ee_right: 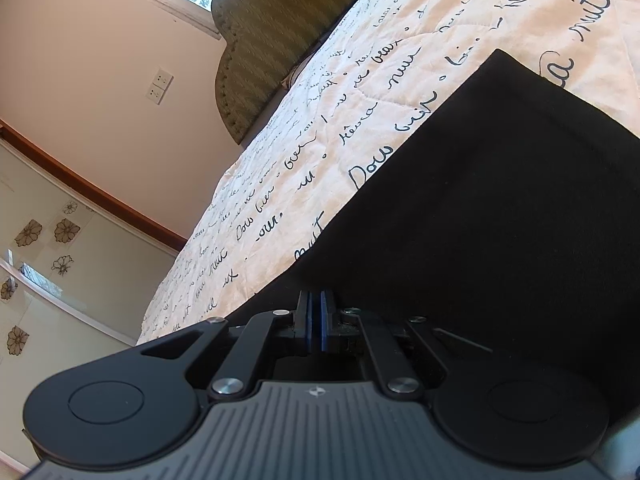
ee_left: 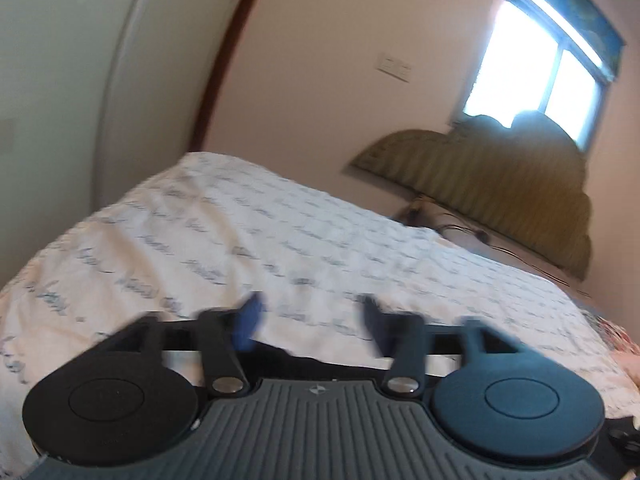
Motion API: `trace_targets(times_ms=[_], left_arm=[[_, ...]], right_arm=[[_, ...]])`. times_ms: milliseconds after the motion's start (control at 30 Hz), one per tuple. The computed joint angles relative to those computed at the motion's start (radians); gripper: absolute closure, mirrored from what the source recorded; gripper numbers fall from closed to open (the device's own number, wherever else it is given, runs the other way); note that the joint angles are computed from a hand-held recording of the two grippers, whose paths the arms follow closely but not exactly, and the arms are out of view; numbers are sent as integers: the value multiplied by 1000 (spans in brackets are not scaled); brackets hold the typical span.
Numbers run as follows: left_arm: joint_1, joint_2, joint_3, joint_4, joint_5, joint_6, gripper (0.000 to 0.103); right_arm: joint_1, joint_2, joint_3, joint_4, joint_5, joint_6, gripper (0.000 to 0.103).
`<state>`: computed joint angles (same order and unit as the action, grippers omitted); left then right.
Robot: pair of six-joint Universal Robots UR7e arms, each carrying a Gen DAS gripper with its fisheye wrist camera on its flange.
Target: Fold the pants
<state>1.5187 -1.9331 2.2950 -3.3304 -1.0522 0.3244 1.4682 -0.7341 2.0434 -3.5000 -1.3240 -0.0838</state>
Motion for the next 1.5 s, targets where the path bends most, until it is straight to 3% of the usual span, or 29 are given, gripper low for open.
trace_targets(times_ms=[33, 100, 133, 233, 333, 433, 467, 533, 567, 600, 667, 700, 733, 800, 933, 1067, 1167, 1300, 1500], left_arm=[[-24, 9, 9, 6, 25, 16, 5], [-44, 51, 29, -15, 60, 86, 17], [-46, 74, 27, 5, 93, 90, 17], [11, 161, -9, 91, 154, 18, 20], [12, 241, 25, -104, 196, 208, 16], [-17, 293, 32, -194, 276, 292, 12], [-20, 297, 30, -200, 282, 300, 12], [-32, 290, 42, -233, 289, 313, 13], [-55, 285, 58, -276, 316, 327, 19], [-86, 284, 73, -327, 356, 348, 20], [-171, 273, 108, -435, 442, 393, 19], [-217, 253, 132, -457, 468, 391, 18], [-263, 225, 159, -458, 486, 370, 18], [-374, 188, 211, -477, 540, 312, 15], [-554, 191, 302, -519, 592, 183, 12], [-649, 221, 354, -409, 570, 35, 12], [-668, 272, 360, -377, 533, 54, 11], [-635, 324, 334, -306, 434, 39, 10], [-624, 417, 288, -321, 341, 29, 10]], right_arm=[[-2, 0, 0, 0, 3, 1, 100], [-4, -2, 2, 0, 6, -2, 100], [-6, -2, 3, -1, 9, -2, 100], [-11, -4, 7, -5, 19, -1, 100], [-18, -4, 11, -8, 32, 0, 100], [-21, -8, 14, -9, 34, 6, 100], [-13, -13, 15, -7, 12, 20, 100], [30, -37, 36, -47, -107, 77, 99], [53, -50, 61, -98, -170, 93, 98], [70, -63, 88, -152, -215, 87, 93], [91, -91, 143, -244, -293, 55, 62], [93, -106, 164, -265, -328, 54, 22], [84, -122, 187, -290, -341, 67, 5], [32, -151, 236, -350, -262, 104, 6], [-89, -188, 274, -364, -60, 279, 6], [-116, -205, 275, -327, -5, 318, 6], [-131, -237, 288, -270, 27, 303, 6], [-153, -236, 309, -290, 47, 297, 6], [-128, -229, 276, -264, -23, 318, 7]])
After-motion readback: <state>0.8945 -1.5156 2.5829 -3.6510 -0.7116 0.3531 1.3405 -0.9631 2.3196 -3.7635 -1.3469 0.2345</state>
